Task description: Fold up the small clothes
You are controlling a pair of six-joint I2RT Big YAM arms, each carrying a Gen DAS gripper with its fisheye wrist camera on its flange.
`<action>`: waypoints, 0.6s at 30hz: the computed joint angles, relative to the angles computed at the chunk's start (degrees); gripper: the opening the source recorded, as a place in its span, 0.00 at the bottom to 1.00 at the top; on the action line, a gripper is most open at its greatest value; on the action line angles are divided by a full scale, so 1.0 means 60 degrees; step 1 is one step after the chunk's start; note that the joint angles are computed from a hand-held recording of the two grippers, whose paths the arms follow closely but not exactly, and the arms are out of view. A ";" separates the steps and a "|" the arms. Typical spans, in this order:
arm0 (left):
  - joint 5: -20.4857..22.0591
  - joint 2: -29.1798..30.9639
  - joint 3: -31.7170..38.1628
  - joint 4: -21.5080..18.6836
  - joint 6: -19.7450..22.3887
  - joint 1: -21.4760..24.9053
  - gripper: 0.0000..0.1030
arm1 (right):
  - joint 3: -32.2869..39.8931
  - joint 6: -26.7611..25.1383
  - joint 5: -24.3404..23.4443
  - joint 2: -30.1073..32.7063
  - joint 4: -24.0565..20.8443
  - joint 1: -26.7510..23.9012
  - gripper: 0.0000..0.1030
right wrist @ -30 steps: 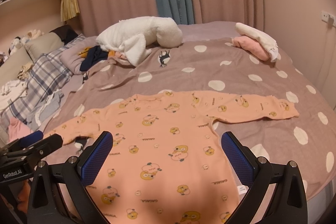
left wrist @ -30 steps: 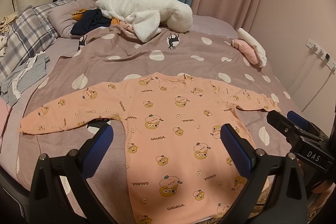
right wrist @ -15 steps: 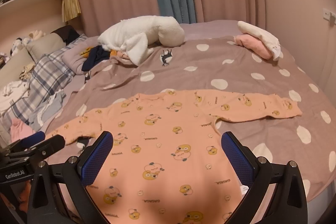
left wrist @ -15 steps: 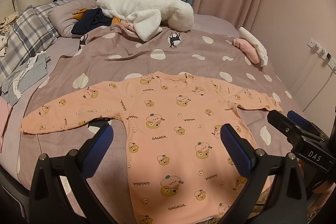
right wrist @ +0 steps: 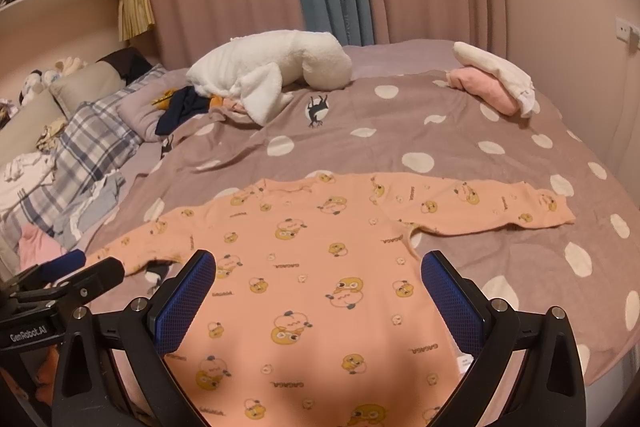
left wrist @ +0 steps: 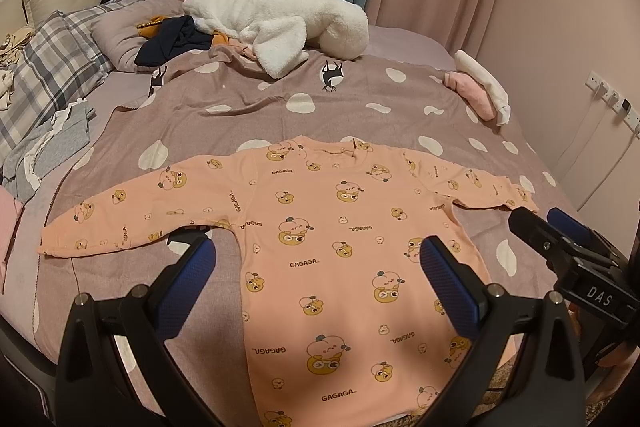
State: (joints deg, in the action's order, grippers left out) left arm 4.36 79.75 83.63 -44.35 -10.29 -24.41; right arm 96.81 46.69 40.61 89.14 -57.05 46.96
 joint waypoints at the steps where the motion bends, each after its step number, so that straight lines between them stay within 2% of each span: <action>1: 0.0003 0.0003 0.0001 -0.0004 -0.0001 0.0002 0.99 | 0.0000 0.0000 0.0000 0.0000 0.0000 0.0000 1.00; 18: 0.0115 0.0214 0.0107 -0.0173 -0.0055 0.0060 0.99 | 0.0114 0.0164 -0.0086 0.0114 -0.0033 0.0023 0.97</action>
